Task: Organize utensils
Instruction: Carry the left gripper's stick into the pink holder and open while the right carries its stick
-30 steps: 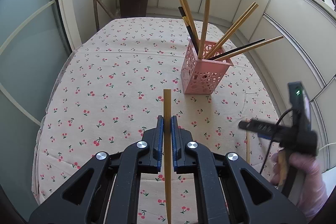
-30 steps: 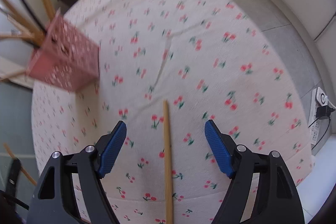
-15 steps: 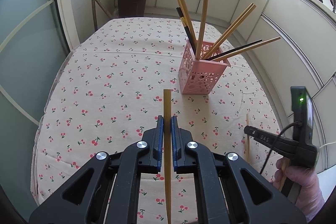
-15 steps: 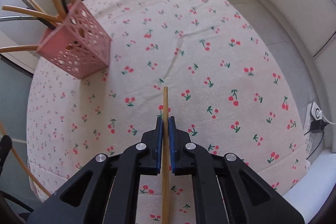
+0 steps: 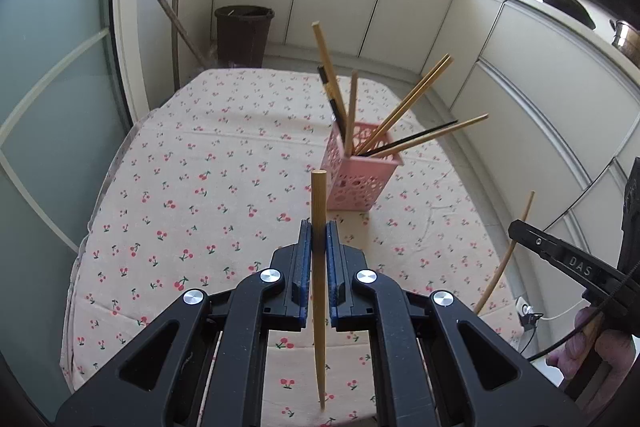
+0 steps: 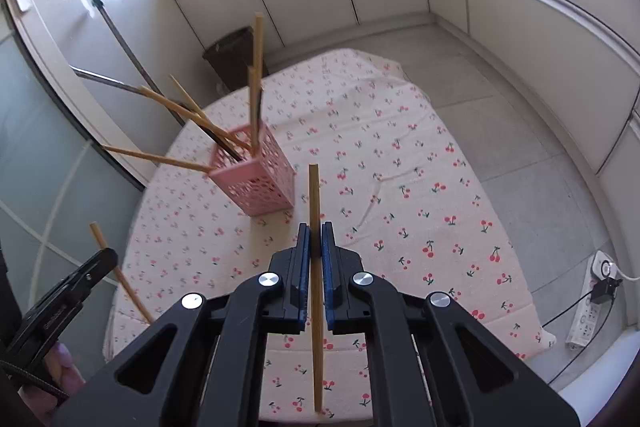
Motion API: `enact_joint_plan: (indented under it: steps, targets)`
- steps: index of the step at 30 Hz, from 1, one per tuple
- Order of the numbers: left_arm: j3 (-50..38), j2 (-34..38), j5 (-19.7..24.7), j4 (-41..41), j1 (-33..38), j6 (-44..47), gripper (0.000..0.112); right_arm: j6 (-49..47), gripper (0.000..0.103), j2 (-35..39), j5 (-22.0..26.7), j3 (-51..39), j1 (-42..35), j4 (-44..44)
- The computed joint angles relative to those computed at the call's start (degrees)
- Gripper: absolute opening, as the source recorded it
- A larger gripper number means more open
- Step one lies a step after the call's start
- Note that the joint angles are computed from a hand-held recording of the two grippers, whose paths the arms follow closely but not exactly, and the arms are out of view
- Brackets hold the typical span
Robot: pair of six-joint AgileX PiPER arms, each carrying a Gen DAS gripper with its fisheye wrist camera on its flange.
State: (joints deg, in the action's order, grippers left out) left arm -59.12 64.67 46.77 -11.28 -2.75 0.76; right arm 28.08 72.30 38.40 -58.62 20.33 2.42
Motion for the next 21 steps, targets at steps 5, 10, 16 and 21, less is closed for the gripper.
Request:
enact_joint_plan:
  steps: [5,10,16,21]
  targets:
    - [-3.67,-0.93,2.01,0.27,-1.85,-1.68,0.007,-2.94,0.006,-4.39,0.04,-0.3,-1.52,2.21]
    - [-14.14,2.92,5.35,1.36,-4.58,-4.22,0.007,-9.76,0.006,-4.44,-0.36,-1.28,-6.12,10.22]
    - [-34.4,13.06,9.52,4.57,-7.88,-8.86,0.007,-15.92,0.006,-3.27,0.04,-2.38,-11.1,17.31]
    - [-48.66,22.04,11.84,10.04,-10.39,-12.8,0.007,-21.21,0.006,-2.63,0.85,-2.53,-14.48,22.94]
